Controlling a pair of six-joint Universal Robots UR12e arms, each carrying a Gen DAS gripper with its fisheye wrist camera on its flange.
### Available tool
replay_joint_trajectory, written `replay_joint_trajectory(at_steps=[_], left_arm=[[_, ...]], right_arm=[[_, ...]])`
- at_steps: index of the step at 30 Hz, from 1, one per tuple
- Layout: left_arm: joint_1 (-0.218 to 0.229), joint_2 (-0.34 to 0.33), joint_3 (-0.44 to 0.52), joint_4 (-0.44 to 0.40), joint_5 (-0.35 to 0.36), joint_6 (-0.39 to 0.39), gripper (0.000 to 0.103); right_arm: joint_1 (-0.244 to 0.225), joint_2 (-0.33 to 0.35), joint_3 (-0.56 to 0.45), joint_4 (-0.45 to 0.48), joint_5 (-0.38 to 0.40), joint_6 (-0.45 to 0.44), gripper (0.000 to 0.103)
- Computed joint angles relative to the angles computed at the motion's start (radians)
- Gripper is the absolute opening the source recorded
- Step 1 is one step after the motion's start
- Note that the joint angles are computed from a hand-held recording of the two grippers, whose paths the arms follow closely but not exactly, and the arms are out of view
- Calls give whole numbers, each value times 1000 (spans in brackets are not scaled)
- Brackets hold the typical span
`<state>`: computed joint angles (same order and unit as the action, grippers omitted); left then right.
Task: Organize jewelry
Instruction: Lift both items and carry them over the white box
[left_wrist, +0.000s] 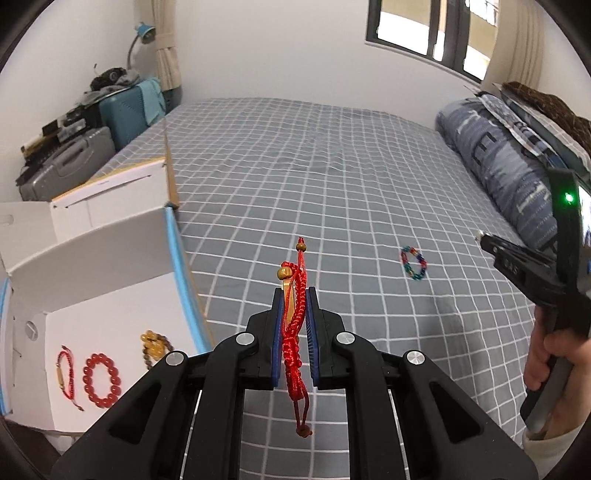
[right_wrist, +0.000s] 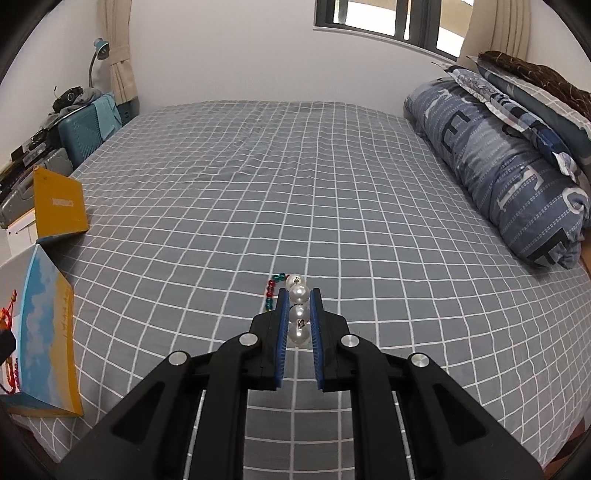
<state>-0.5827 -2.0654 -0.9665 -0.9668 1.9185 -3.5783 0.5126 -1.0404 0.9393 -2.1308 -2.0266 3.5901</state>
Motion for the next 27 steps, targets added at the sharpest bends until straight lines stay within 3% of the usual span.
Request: replay_joint_trajectory(at_steps=[4,8,16,22,27], left_arm=[[12,6,7,-31,12,-34,10],[20,20,4,-28,68,-44,10],[48,104,-99,13,120,-81,11],[68,171,-184,24,181,-110,11],[100,217,-240,6,182,-155,11]], right_arm=[[10,12,-22,1,5,0,11],[27,28,-54,-6,8,-11,11],[63,74,-140,-17,32,-43,11],[96,146,-275,20,67,-56,11],[127,214,-406,45,94,-79,11]])
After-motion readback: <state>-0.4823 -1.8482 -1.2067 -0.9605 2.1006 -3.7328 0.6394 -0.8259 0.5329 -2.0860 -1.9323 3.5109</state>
